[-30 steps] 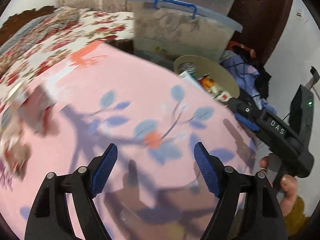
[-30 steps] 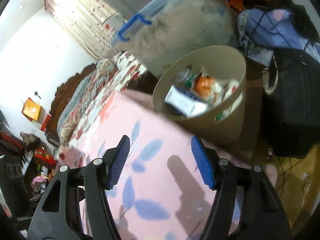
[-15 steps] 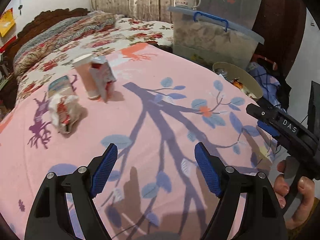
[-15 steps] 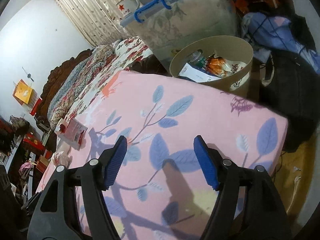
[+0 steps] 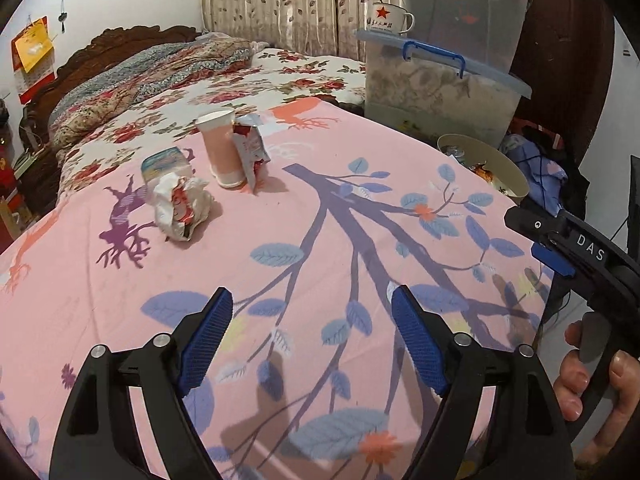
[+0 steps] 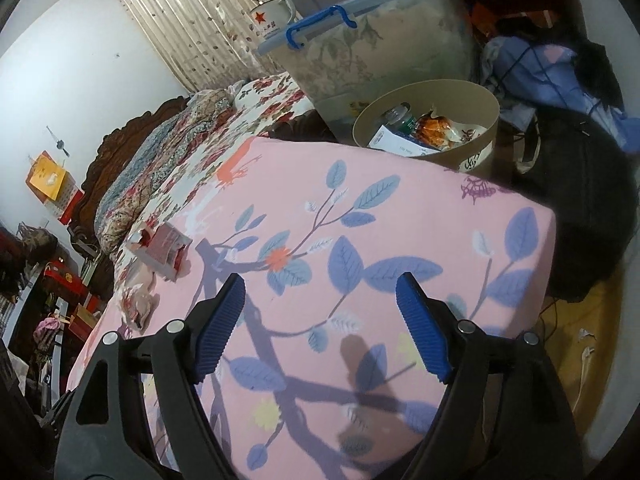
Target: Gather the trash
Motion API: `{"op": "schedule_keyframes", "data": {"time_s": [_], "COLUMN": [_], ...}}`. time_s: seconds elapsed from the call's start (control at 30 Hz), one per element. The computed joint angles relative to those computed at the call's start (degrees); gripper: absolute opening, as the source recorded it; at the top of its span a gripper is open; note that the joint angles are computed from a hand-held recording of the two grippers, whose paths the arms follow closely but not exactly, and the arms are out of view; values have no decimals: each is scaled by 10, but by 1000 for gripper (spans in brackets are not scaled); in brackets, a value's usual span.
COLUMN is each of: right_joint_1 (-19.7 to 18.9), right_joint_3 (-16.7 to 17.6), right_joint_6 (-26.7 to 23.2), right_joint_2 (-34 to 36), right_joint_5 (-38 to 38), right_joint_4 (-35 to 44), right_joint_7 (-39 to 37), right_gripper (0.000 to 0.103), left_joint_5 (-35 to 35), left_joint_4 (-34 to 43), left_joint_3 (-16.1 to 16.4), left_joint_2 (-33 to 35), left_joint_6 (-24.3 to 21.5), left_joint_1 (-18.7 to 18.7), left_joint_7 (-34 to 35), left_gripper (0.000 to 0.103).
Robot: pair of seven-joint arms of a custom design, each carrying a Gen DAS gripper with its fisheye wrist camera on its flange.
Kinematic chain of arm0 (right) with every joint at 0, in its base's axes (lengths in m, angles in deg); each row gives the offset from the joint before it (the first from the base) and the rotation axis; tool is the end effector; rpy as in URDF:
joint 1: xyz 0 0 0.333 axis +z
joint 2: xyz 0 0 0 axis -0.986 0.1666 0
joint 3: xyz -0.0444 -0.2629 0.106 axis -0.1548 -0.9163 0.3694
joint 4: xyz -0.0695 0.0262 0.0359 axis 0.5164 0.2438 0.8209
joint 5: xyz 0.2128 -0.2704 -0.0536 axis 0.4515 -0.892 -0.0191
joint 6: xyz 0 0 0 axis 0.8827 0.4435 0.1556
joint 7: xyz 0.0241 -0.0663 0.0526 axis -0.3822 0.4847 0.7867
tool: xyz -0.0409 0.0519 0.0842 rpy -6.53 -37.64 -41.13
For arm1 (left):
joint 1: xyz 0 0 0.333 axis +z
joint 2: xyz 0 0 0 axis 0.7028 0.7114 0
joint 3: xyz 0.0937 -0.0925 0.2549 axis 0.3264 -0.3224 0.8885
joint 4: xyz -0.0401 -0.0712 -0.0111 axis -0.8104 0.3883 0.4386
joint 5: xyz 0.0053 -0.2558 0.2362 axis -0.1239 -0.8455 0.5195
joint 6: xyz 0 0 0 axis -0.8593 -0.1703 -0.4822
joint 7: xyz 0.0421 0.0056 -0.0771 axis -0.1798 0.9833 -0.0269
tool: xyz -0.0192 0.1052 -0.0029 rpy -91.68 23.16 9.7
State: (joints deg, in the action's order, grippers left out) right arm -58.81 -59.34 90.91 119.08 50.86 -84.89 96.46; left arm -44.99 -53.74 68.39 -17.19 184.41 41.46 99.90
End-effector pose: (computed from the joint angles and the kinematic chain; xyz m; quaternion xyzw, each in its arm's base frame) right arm 0.6965 0.2927 0.5097 -0.5868 0.6930 -0.0831 0.4105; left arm 0.6072 -0.0867 0.5365 -0.6977 0.6191 -0.2411 0.2678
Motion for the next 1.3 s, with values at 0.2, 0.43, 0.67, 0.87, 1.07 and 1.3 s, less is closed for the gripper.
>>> {"op": "schedule_keyframes", "data": {"time_s": [0.2, 0.43, 0.67, 0.87, 1.07, 1.3], "right_joint_1": [-7, -16, -24, -19, -11, -10], "right_joint_3": [11, 27, 45, 50, 46, 33], "right_joint_6": [67, 121, 156, 174, 185, 200], "right_joint_2": [-84, -159, -203, -228, -236, -256], "right_joint_5": [12, 28, 56, 64, 57, 46], "right_joint_4": [-148, -282, -358, -392, -395, -419], "right_joint_7": [-10, -30, -52, -67, -72, -57], "right_gripper": [79, 80, 80, 80, 81, 81], "left_joint_5": [41, 167, 258, 276, 221, 183], "left_joint_4": [-39, -87, -130, -166, -187, -187], "left_joint_3": [0, -11, -39, -51, -52, -61], "left_joint_2": [-36, -89, -142, -184, -199, -194], "left_joint_6": [-1, -37, -92, -98, -62, -42], "left_joint_1": [-7, -11, 0, 15, 25, 28], "left_joint_7": [-41, -159, -243, -273, -241, -211], "left_gripper": [85, 94, 94, 94, 94, 94]}}
